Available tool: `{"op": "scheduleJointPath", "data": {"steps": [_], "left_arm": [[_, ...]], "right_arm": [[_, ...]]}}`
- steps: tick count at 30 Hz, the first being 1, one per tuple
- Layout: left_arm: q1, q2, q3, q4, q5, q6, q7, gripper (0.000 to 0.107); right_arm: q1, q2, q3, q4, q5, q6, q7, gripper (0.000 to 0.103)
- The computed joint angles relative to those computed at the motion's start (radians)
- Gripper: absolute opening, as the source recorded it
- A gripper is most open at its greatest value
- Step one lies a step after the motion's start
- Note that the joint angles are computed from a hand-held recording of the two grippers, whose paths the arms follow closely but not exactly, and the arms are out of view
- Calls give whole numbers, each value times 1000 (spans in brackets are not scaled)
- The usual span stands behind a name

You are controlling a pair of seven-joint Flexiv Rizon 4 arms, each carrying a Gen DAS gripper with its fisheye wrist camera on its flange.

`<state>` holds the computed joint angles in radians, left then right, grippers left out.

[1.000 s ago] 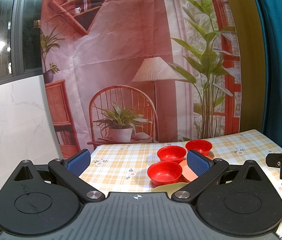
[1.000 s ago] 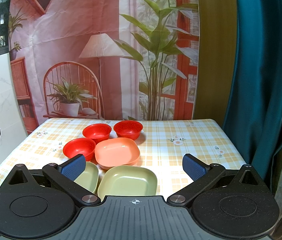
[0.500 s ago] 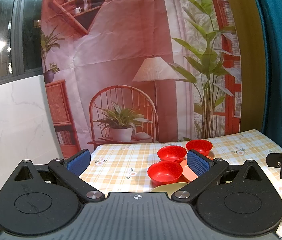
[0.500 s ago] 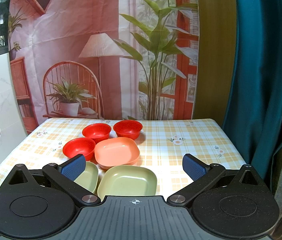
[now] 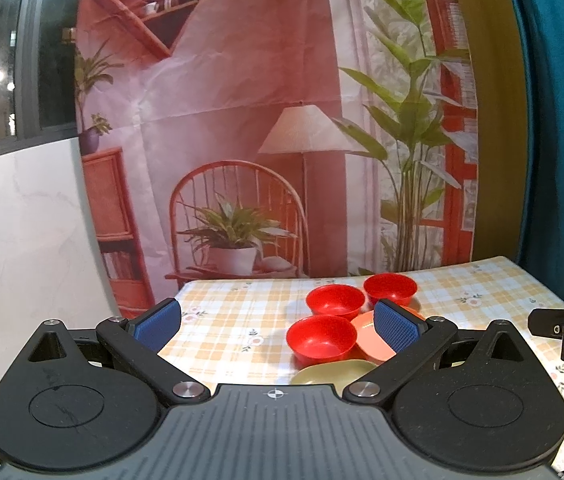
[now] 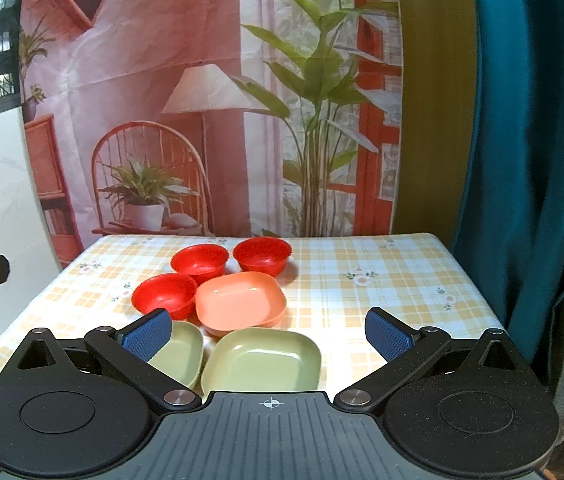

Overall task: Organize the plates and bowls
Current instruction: 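Move both grippers forward toward the nearest pale green plate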

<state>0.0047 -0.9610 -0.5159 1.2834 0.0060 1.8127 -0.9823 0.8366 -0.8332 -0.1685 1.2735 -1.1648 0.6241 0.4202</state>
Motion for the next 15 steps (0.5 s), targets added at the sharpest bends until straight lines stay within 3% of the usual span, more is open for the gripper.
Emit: {"op": "scheduleJointPath", "data": {"steps": [3, 7, 9, 13, 15], "left_arm": [[-4, -23, -11, -35, 11, 6, 14, 103], [-7, -77, -46, -104, 56, 28, 41, 103], [-30, -92, -29, -142, 38, 13, 36, 103], [-72, -156, -31, -256, 14, -9, 40, 103], [-117, -188, 12, -338, -22, -44, 43, 103]], "right_arm": [[-19, 27, -22, 69, -86, 96, 101, 103], [-43, 22, -37, 61, -153, 131, 133, 103], [-61, 19, -54, 62, -227, 184, 160, 103], [-109, -32, -51, -17, -226, 233, 103, 103], [-129, -67, -60, -66, -207, 278, 67, 103]]}}
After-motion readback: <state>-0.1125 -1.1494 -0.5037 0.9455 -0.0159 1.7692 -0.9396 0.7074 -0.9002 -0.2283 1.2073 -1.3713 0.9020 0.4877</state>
